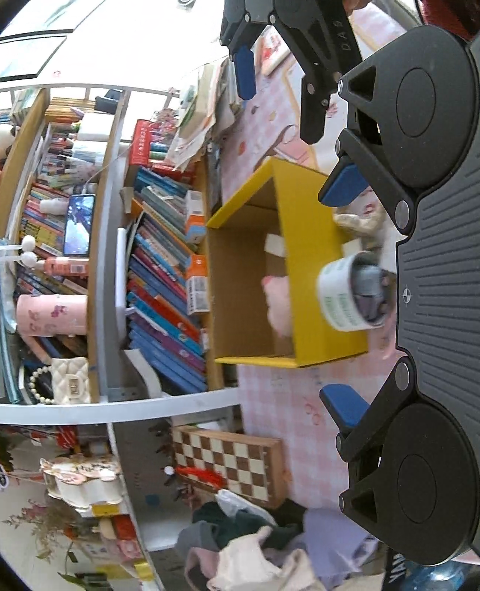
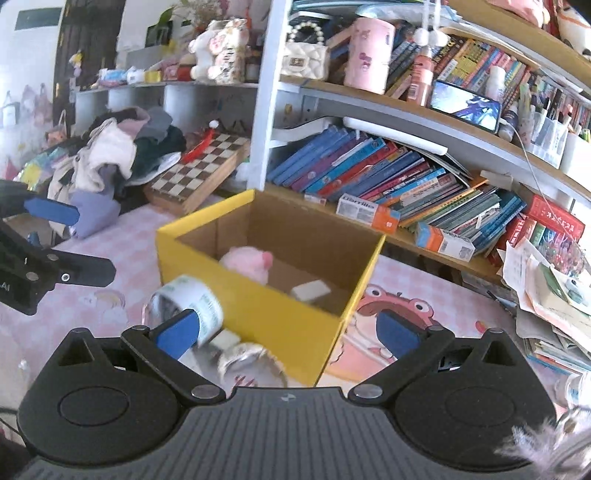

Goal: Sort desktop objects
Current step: 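Withdraw both open tools from the box back toward the table, then move the left tool toward the white square block while the right tool approaches the beige wristwatch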

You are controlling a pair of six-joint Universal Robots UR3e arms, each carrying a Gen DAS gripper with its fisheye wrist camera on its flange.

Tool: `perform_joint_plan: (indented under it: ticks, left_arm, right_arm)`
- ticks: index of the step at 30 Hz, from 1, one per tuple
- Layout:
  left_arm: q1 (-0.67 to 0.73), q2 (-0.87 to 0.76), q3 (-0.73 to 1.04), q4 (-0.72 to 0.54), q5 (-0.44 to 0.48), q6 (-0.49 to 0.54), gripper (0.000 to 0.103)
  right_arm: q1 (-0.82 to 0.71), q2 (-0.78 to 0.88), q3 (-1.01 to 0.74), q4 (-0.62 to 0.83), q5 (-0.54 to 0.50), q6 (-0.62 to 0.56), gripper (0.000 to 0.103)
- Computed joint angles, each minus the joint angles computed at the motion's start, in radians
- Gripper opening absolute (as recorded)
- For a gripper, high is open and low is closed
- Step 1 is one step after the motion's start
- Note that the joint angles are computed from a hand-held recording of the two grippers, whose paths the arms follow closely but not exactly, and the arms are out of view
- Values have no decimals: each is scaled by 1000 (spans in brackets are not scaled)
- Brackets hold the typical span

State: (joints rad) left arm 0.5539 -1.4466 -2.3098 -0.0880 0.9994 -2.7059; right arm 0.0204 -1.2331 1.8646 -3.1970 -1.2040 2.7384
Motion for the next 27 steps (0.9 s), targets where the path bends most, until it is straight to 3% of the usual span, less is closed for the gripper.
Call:
perform_joint_plan:
  ticks: [7,27]
  left_arm:
    - [29,84,-120,-19,14,29,103]
    - [44,207,-185,-192,24,176,103]
  right_arm:
    - [52,-24,114,-52,-61,-9,103]
    - [86,-98,186,90,-106,3,103]
